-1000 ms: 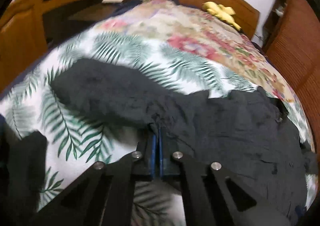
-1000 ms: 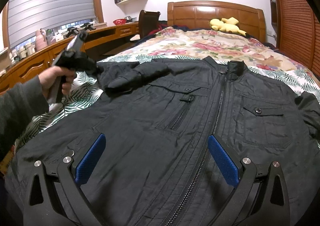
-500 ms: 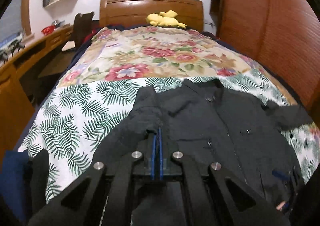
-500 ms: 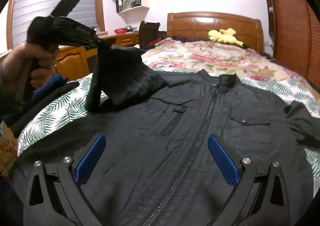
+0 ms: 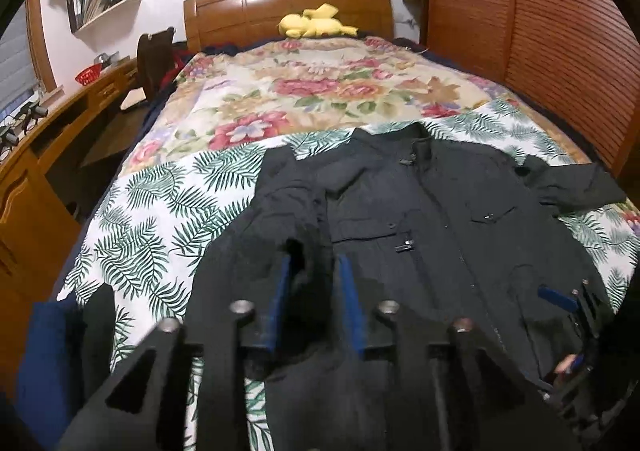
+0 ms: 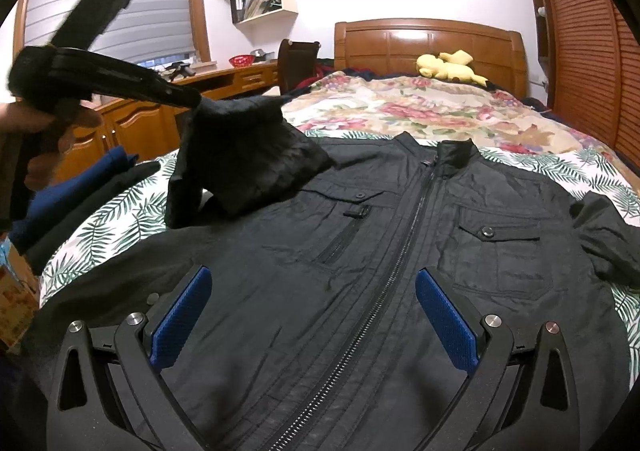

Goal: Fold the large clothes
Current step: 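Grasp the sleeve with the left gripper and fold it across the jacket body, then lay the folded sleeve on the jacket and open the left gripper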

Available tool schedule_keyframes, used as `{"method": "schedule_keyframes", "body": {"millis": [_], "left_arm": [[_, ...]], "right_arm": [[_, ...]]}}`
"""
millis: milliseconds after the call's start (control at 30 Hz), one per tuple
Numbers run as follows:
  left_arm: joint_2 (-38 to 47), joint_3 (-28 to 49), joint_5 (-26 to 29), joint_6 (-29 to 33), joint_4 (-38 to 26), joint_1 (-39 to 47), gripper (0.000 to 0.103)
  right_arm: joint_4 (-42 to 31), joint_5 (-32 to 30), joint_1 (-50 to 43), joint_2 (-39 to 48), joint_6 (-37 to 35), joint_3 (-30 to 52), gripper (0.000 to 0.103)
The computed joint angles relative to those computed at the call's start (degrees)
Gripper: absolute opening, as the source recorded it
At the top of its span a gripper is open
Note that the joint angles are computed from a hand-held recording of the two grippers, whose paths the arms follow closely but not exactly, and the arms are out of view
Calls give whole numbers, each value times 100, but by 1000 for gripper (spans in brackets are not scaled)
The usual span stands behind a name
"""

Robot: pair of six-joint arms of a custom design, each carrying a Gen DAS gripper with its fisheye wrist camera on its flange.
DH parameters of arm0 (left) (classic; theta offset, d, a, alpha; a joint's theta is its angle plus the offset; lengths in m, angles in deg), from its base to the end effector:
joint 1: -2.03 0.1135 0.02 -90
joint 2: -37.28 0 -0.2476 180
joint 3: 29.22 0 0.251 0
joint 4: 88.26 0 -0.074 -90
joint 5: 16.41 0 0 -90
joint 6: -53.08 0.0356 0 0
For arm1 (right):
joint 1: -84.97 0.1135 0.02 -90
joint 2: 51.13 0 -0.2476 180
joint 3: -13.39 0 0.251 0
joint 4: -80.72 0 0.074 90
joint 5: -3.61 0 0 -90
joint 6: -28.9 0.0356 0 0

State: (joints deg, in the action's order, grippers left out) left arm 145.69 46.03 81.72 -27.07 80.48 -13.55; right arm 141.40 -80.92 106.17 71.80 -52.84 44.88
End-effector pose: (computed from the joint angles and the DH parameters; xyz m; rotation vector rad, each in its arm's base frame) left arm 0.3708 -0.1086 0.1347 0.5845 2.2724 -0.2157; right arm 0.2272 0.0845 0.0144 -0.1809 2.1040 0.2076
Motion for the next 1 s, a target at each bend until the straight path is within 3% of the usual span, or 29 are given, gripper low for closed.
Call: {"method": "schedule_keyframes", "body": {"millis": [167, 267, 633, 800, 1000], "left_arm": [[-277, -605, 135, 85, 303, 206, 38], [100, -650, -22, 220, 498, 383, 38], [2003, 320, -273, 123, 707, 784, 39], [2417, 716, -143, -3, 589, 738, 39], [2803, 1174, -405, -254, 546, 719, 39]], "right_arm": [[85, 65, 63, 53, -9, -34, 103], [46, 65, 62, 35, 14, -35, 103], [-233, 123, 110, 6, 76, 99, 103], [-375, 41, 63, 12, 74, 185, 103], [-415, 27, 62, 1, 77, 200, 103]]}}
